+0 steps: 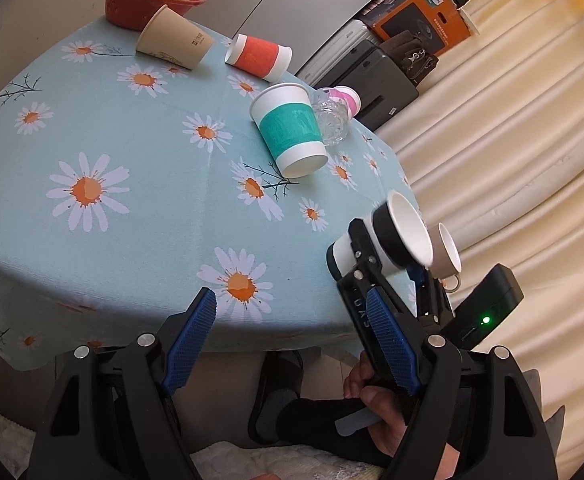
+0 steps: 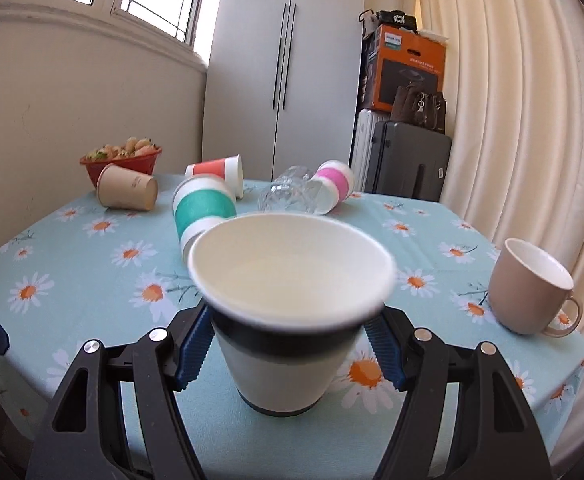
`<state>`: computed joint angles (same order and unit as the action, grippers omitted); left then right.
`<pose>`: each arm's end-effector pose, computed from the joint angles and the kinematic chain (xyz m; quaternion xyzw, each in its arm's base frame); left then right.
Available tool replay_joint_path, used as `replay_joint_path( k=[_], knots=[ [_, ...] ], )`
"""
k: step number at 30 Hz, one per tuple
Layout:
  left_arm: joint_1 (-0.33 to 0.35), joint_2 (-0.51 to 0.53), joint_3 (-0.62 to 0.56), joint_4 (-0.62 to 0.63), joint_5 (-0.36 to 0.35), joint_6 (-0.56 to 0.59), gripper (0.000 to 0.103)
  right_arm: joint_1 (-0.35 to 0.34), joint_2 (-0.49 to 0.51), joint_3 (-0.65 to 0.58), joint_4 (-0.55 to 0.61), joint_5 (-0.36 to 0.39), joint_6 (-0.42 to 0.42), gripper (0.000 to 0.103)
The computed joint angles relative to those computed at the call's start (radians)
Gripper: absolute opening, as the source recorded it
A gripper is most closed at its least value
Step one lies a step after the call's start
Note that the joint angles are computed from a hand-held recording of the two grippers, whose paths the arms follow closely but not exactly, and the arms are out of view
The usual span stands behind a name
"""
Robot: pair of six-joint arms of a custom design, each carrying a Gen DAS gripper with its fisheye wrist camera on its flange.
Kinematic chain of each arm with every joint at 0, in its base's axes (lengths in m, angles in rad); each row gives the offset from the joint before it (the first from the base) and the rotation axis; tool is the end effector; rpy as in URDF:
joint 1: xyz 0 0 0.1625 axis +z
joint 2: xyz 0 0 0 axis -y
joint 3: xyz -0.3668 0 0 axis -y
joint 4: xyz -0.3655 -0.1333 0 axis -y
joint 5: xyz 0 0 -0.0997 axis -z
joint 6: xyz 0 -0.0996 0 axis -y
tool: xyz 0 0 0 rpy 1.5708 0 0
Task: Flip cup upright
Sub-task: 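Rotate the cup rim-up with the right gripper and set it on the table, then open the right gripper and withdraw both tools from the upright cup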
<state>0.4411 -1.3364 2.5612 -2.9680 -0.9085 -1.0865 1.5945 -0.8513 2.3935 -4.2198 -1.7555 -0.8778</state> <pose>-0.2071 -0.3129 0.1152 -0.0076 0.9425 -0.3262 0.0717 0.1241 -0.3815 0.1184 0.3254 -0.7836 0.4439 0.2882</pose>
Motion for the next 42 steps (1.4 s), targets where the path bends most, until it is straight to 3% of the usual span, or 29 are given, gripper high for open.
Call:
replay_joint_path(
  k=[3,5,7,15,23,30,35,42],
  knots=[
    [0.003,0.001,0.0,-0.002,-0.001,-0.003,0.076,-0.003,-0.007,0.003,0.017,-0.003,0.013,0.069],
    [0.004,-0.001,-0.001,0.003,0.002,-0.003,0.076,-0.004,-0.024,0.007,0.042,0.001,0.021,0.08],
    [0.003,-0.004,0.0,0.007,0.004,-0.005,0.076,-0.005,-0.044,0.016,0.065,0.011,0.031,0.082],
    [-0.023,-0.042,0.02,0.043,0.051,-0.044,0.076,0.0,-0.134,0.062,0.122,0.019,0.062,0.083],
    [-0.096,-0.104,0.073,0.064,0.136,-0.104,0.076,0.002,-0.33,0.162,0.209,0.06,0.079,0.088],
    [-0.235,-0.144,0.099,0.194,0.211,-0.174,0.078,-0.028,-0.641,0.284,0.414,0.148,0.107,0.092],
    [-0.342,-0.174,0.104,0.338,0.235,-0.268,0.078,-0.066,-0.917,0.351,0.635,0.22,0.085,0.094],
    [-0.54,-0.228,0.069,0.742,0.253,-0.506,0.078,-0.177,-1.457,0.4,1.163,0.36,-0.027,0.094]
  ],
)
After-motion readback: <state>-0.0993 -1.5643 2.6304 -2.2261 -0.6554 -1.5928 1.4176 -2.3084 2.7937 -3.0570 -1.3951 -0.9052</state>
